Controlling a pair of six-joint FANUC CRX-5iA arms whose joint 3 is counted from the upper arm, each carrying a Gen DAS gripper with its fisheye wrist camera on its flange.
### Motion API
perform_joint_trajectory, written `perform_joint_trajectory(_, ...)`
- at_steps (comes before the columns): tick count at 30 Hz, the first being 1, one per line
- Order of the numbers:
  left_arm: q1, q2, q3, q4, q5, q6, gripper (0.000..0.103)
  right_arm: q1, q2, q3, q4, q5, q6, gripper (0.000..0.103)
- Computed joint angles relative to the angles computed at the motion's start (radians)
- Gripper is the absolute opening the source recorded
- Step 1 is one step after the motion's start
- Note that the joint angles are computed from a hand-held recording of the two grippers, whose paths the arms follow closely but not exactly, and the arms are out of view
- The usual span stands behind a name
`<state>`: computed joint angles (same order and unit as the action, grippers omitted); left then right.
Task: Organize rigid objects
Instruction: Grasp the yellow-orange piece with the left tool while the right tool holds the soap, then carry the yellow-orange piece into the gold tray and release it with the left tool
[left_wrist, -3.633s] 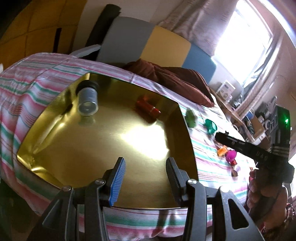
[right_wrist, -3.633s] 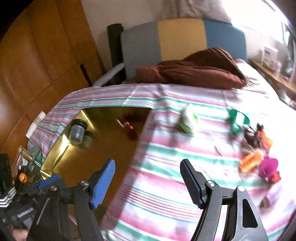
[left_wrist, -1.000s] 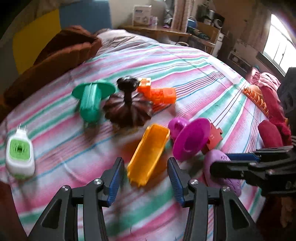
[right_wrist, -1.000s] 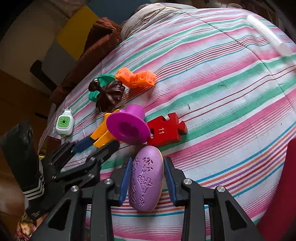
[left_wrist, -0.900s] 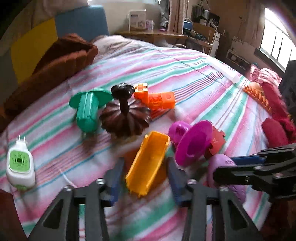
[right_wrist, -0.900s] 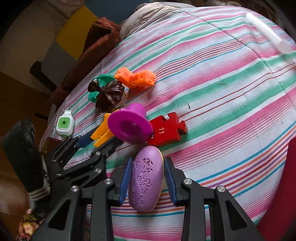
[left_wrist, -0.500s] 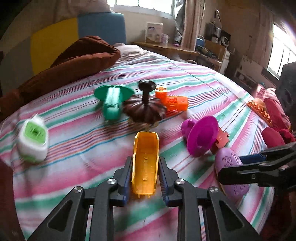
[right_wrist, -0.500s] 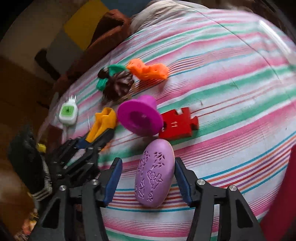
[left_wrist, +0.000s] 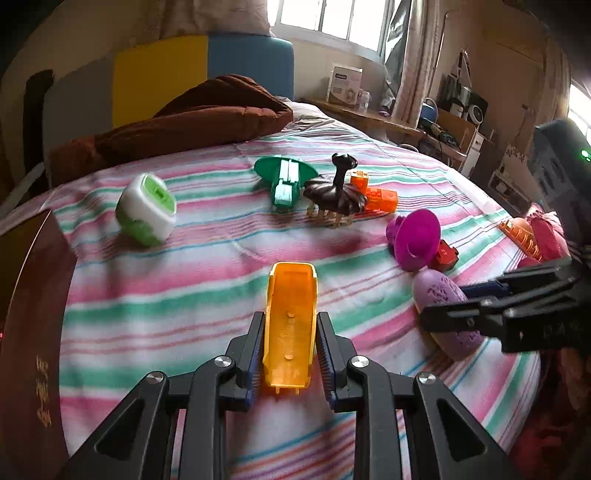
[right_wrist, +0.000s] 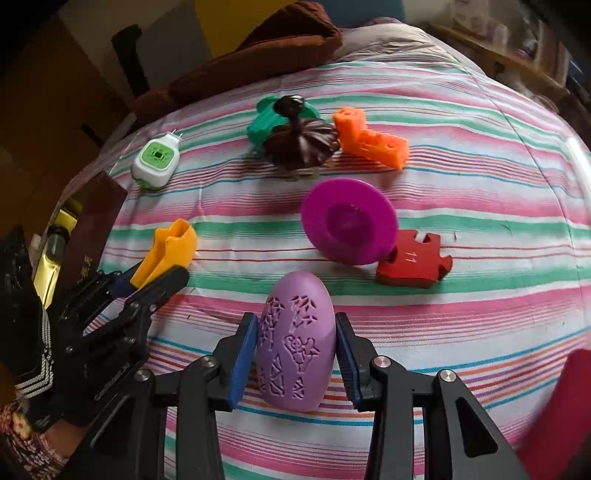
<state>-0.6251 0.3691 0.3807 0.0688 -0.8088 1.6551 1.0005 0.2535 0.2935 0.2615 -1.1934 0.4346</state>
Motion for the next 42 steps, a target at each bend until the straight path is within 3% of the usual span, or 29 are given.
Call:
perform_joint_trajectory(8,0.014,-0.069,-0.123,0.091,0.064,-0.073,0.026,-0.039,-0.116,-0.156,-0.042,0.214,-0.145,0.042)
perform_joint_trajectory(19,0.032,-0.19,-0.269,0.202,0.156,-0.148,0.026,-0.048,-0.136,-0.197,-0.062,0.333,-0.196,0.042)
perform_joint_trajectory(26,0.076,-0.293,-0.36,0.26,0.211,-0.151,0.026,-0.043,-0.13,-0.187,-0.06,0.328,-0.18,0.042)
perform_joint_trajectory(36,0.194,-0.417,-0.428,0.207,0.186,-0.01,0.026,-0.038,-0.131,-0.193,-0.043,0.352,-0.178,0.042)
perform_joint_trajectory(42,0.278,-0.424,-0.397,0.12,0.084,0.078,0.026,-0.036,-0.129,-0.193,-0.032,0.349,-0.184,0.042)
